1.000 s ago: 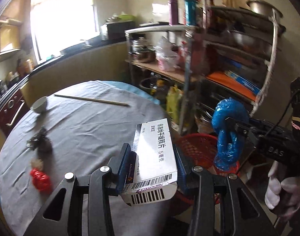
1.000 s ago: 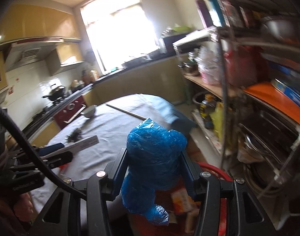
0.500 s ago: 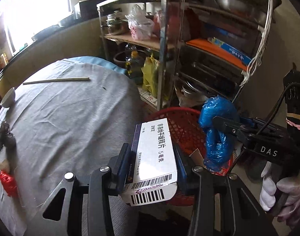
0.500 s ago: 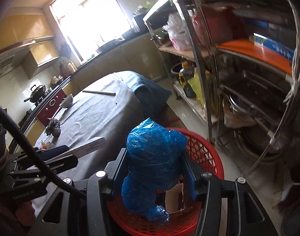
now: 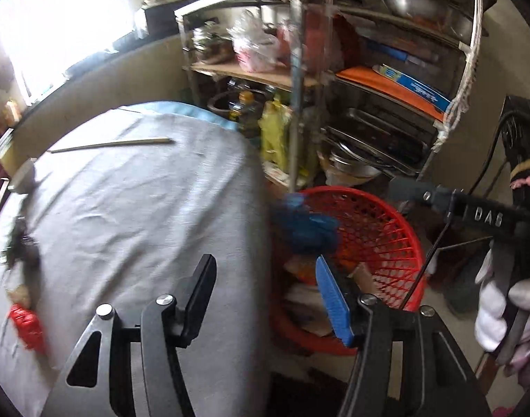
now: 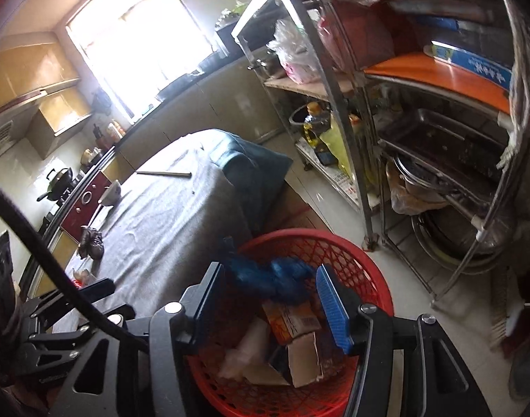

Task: Collect trash
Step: 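Move the left tool to the red mesh bag while the right tool approaches the white crumpled bag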

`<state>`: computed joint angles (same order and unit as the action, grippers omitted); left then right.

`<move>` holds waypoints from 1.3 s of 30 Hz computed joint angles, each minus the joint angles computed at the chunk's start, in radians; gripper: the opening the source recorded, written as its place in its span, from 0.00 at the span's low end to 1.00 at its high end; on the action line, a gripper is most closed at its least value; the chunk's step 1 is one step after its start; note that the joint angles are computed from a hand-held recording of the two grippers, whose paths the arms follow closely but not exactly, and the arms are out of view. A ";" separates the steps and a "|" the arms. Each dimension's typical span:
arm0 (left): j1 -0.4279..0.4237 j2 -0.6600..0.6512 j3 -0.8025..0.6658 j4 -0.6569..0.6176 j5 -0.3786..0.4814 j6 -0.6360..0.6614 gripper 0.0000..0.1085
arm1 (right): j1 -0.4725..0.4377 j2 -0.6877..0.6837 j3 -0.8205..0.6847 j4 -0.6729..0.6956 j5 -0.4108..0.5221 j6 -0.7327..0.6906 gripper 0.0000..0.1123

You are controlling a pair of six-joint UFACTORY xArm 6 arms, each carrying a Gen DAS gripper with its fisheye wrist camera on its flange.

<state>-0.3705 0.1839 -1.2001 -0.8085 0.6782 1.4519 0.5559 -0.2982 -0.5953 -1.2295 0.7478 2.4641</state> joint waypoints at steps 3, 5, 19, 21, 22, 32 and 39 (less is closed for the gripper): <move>0.045 -0.006 -0.004 -0.019 -0.042 0.003 0.60 | -0.001 0.028 -0.049 -0.021 0.001 -0.027 0.53; 0.085 0.005 -0.023 -0.029 -0.065 -0.013 0.60 | -0.008 0.065 -0.101 -0.037 -0.013 -0.059 0.53; 0.347 0.216 -0.259 0.016 -0.259 -0.249 0.62 | -0.041 0.427 -0.563 -0.069 -0.167 -0.336 0.53; 0.374 0.245 -0.292 0.041 -0.264 -0.293 0.62 | -0.041 0.475 -0.627 -0.057 -0.185 -0.385 0.53; 0.387 0.264 -0.316 0.059 -0.263 -0.324 0.62 | -0.040 0.504 -0.664 -0.050 -0.196 -0.411 0.53; 0.402 0.406 -0.539 0.164 -0.102 -0.558 0.63 | -0.020 0.646 -0.829 0.034 -0.226 -0.579 0.53; 0.357 0.537 -0.710 0.286 -0.057 -0.766 0.63 | -0.052 0.624 -0.769 0.006 -0.275 -0.494 0.53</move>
<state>-0.0134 0.7213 -1.9104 -0.5229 0.6216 0.6854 0.5036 0.3260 -1.3645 -1.2239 0.4728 1.9698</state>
